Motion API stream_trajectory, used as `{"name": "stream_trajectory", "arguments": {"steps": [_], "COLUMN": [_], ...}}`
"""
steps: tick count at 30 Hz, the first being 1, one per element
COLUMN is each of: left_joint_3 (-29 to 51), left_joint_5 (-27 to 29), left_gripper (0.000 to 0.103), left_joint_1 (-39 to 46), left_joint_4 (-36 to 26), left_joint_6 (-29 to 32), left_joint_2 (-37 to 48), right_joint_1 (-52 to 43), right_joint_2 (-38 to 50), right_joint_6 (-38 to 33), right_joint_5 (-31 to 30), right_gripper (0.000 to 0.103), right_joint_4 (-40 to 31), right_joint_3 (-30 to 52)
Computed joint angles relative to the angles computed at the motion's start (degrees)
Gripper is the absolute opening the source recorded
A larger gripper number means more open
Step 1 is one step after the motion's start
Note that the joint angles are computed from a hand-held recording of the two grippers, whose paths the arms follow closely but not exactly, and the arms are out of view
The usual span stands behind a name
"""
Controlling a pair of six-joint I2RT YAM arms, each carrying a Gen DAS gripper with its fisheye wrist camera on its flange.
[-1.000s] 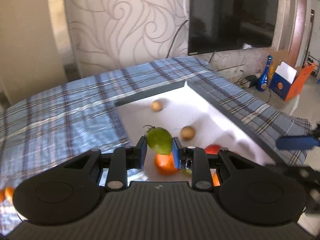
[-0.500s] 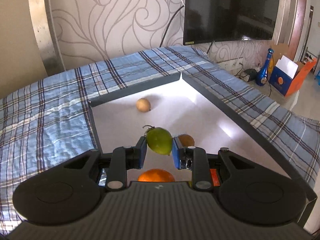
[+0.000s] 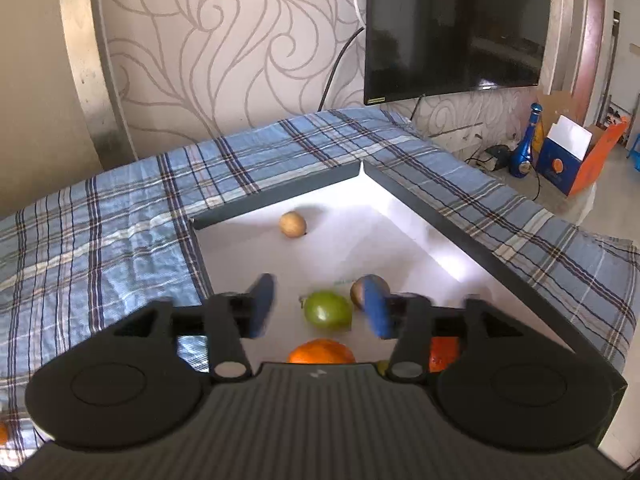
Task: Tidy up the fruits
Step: 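Lower the green lime into the tray and open the left gripper, then move both grippers back over the bed toward two small oranges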
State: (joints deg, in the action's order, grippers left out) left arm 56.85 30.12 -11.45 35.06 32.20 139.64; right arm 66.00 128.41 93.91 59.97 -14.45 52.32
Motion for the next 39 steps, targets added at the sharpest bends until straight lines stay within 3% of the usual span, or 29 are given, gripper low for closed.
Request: {"name": "stream_trajectory", "arguments": {"steps": [4,10,19,23,28,39], "left_joint_3": [-2.5,-10.0,-16.6,-16.4,-15.9,-6.6], "left_joint_5": [0.2,5.6,13.4,15.2,17.8,18.7], "left_gripper": [0.059,0.059,0.059,0.059,0.059,0.059], "left_joint_1": [0.6,5.4,16.5,21.1,25.9,35.0], "left_joint_4": [2.8,5.4,-0.4,-5.3,-6.9,-11.7], "left_joint_6": [1.3,3.5,10.5,13.9,15.6,12.3], "left_joint_2": [-0.9,-5.4,-11.2,-12.7,-13.3,-8.1], "right_joint_1": [0.1,0.6,-1.7,-3.3,-4.2,-7.4], "right_joint_2": [-0.1,-0.3,0.4,0.6,0.9,5.4], "right_joint_6": [-2.8,-4.8,-16.6,-23.6,-32.5,-49.6], "right_joint_5": [0.7,1.5,1.5,0.2,-0.7,-7.6], "right_gripper": [0.052,0.052,0.052,0.052,0.052,0.052], "right_joint_4": [1.4,2.6,12.9,17.8,21.8,23.0], "right_joint_3": [0.4,0.4,1.4,2.6,5.4,17.1]}}
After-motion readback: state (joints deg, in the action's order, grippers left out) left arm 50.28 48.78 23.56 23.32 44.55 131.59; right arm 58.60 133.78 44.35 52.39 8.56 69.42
